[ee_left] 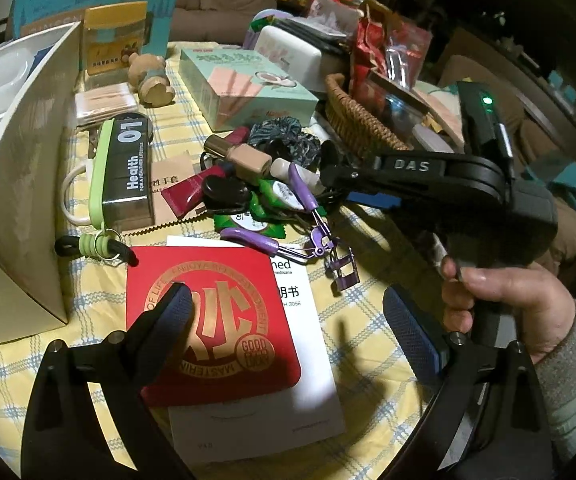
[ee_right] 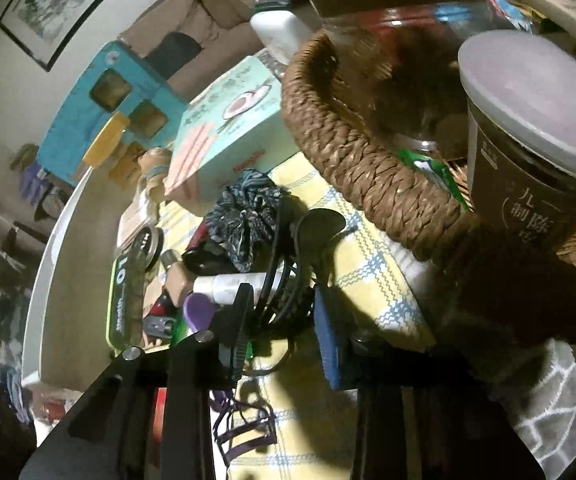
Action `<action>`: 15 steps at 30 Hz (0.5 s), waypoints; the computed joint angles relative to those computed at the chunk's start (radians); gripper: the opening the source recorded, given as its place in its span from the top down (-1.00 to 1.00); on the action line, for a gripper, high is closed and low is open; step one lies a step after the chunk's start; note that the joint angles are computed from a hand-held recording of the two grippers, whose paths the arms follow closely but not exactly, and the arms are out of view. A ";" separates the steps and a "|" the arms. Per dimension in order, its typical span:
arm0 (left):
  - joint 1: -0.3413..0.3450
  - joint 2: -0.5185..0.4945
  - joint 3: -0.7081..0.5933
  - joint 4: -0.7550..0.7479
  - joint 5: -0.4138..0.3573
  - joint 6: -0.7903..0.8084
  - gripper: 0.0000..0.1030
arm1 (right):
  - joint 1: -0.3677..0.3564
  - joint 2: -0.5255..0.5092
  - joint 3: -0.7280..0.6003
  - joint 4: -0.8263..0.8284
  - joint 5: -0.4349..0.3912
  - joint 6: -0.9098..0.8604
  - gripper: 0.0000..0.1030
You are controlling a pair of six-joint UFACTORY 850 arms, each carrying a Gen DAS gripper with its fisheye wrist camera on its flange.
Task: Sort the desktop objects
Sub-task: 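Grasp the black claw hair clip with the right gripper, then lift the black clip with the right gripper and carry it over the box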
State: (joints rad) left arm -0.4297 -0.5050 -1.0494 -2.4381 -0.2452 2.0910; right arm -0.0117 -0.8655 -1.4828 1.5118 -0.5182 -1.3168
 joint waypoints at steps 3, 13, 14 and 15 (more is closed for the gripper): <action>0.007 0.009 0.008 0.027 -0.023 -0.030 -0.86 | -0.009 0.022 0.023 0.039 -0.032 -0.046 0.45; 0.165 0.075 0.089 0.268 -0.498 -0.353 -0.91 | -0.072 0.120 0.119 0.122 -0.409 -0.181 0.47; 0.182 0.074 0.096 0.269 -0.551 -0.375 -0.93 | -0.068 0.116 0.115 0.102 -0.445 -0.189 0.47; 0.196 0.074 0.106 0.257 -0.591 -0.384 -0.94 | -0.061 0.118 0.118 0.085 -0.473 -0.217 0.47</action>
